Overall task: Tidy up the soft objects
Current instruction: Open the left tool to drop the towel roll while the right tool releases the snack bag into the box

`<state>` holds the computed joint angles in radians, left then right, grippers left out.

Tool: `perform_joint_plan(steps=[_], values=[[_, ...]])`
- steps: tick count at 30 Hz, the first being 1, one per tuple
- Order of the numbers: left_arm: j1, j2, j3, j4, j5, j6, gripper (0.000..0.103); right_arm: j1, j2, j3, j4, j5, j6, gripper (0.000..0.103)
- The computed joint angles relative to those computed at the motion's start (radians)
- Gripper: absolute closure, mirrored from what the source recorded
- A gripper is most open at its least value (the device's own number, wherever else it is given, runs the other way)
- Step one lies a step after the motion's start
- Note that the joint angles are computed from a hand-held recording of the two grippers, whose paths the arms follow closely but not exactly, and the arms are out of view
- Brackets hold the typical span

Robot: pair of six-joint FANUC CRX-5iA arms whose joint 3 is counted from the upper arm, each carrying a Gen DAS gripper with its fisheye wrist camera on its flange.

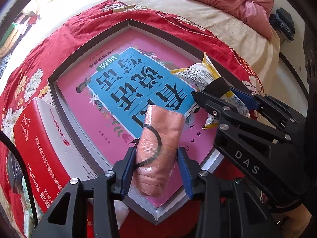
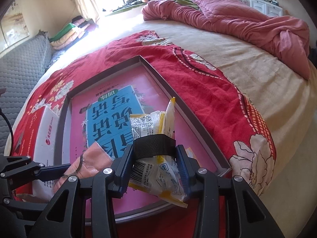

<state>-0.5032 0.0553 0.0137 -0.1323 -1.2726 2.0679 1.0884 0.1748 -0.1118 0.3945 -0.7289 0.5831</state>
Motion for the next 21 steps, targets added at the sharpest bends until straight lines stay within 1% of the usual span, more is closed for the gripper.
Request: perform_joint_plan(steps=[4, 6, 9, 10, 12, 15, 17, 19, 20, 21], values=[[0.003, 0.0, -0.007, 0.017, 0.01, -0.011, 0.06, -0.003, -0.006, -0.007, 0.0, 0.013, -0.009, 0.058], [-0.004, 0.005, -0.002, 0.011, 0.003, -0.013, 0.06, 0.0, -0.01, -0.016, 0.026, 0.016, -0.02, 0.058], [0.003, 0.005, -0.015, 0.038, 0.019, -0.031, 0.06, 0.005, -0.023, -0.04, 0.087, 0.022, -0.071, 0.057], [0.002, 0.009, -0.012, 0.036, 0.016, -0.033, 0.06, 0.003, -0.032, -0.054, 0.113, 0.032, -0.103, 0.055], [-0.009, 0.016, 0.0, 0.013, 0.006, -0.027, 0.059, -0.001, -0.056, -0.091, 0.189, 0.046, -0.196, 0.048], [-0.018, 0.016, 0.0, -0.009, 0.018, 0.001, 0.056, -0.014, -0.105, -0.166, 0.349, 0.08, -0.389, 0.04], [-0.015, 0.005, -0.011, 0.002, 0.038, 0.016, 0.053, -0.027, -0.135, -0.209, 0.453, 0.104, -0.519, 0.036], [-0.007, -0.018, -0.034, 0.02, 0.075, 0.024, 0.045, -0.034, -0.158, -0.24, 0.544, 0.109, -0.611, 0.032], [-0.007, -0.026, -0.038, 0.019, 0.084, 0.029, 0.043, -0.034, -0.165, -0.246, 0.577, 0.099, -0.642, 0.031], [-0.011, -0.032, -0.036, 0.006, 0.084, 0.042, 0.038, -0.033, -0.17, -0.251, 0.602, 0.093, -0.659, 0.03]])
